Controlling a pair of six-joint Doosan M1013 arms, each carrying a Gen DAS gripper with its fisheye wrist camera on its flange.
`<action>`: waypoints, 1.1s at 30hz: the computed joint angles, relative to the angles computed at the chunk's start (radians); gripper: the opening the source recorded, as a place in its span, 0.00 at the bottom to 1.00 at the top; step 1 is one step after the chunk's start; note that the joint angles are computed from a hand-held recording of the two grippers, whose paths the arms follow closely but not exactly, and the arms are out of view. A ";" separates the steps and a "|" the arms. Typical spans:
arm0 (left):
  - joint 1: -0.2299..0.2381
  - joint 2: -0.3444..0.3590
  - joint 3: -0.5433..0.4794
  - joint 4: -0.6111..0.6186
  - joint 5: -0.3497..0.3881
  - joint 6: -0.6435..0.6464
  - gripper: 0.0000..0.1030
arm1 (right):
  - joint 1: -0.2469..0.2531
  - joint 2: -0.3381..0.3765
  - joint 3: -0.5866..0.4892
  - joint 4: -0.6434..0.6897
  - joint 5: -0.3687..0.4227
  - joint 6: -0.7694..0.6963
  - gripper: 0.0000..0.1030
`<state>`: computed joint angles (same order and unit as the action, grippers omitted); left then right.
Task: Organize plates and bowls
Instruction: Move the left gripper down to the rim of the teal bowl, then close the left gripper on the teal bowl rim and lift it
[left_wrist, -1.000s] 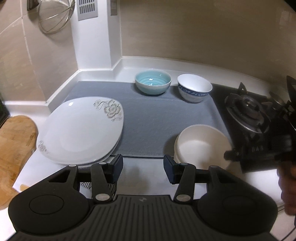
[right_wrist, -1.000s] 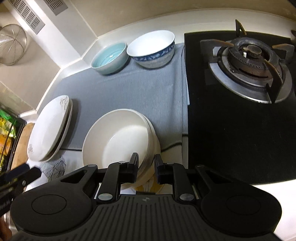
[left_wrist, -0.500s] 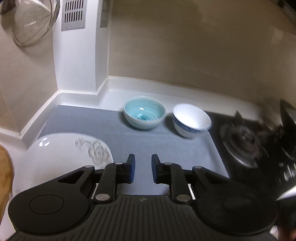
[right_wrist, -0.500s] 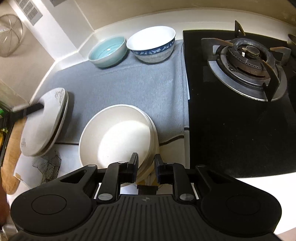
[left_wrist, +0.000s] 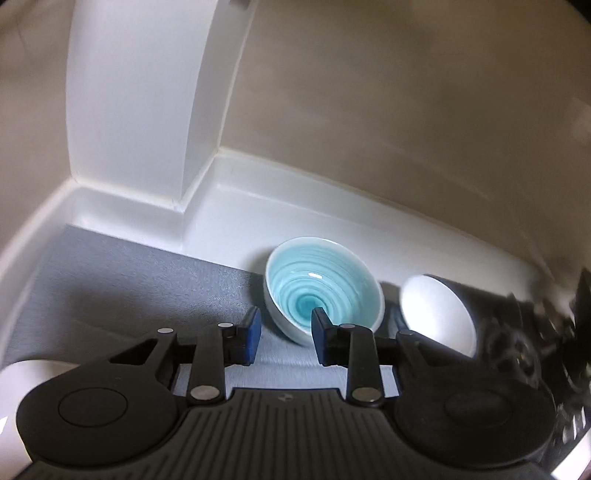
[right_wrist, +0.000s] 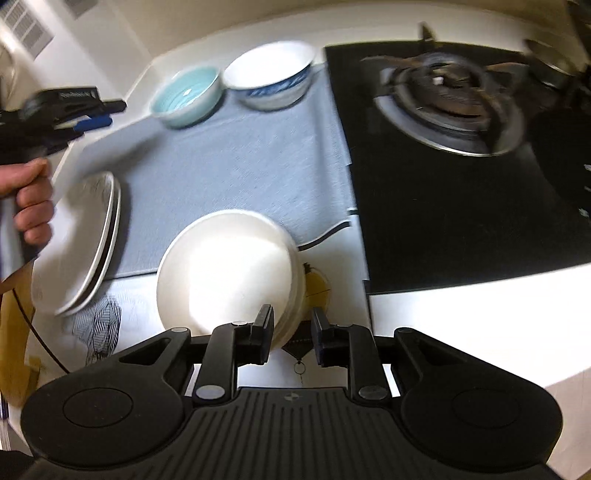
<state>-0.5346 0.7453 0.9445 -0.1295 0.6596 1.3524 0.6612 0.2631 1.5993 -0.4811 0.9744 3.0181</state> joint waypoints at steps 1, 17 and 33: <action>0.003 0.021 -0.030 0.002 0.024 -0.019 0.32 | 0.008 -0.002 -0.001 -0.018 0.014 0.030 0.23; 0.028 0.076 -0.095 -0.138 0.103 0.059 0.12 | 0.070 0.003 -0.032 -0.126 0.154 0.268 0.23; 0.029 -0.060 0.102 -0.225 0.064 0.242 0.18 | 0.025 0.033 -0.080 -0.154 0.068 0.175 0.23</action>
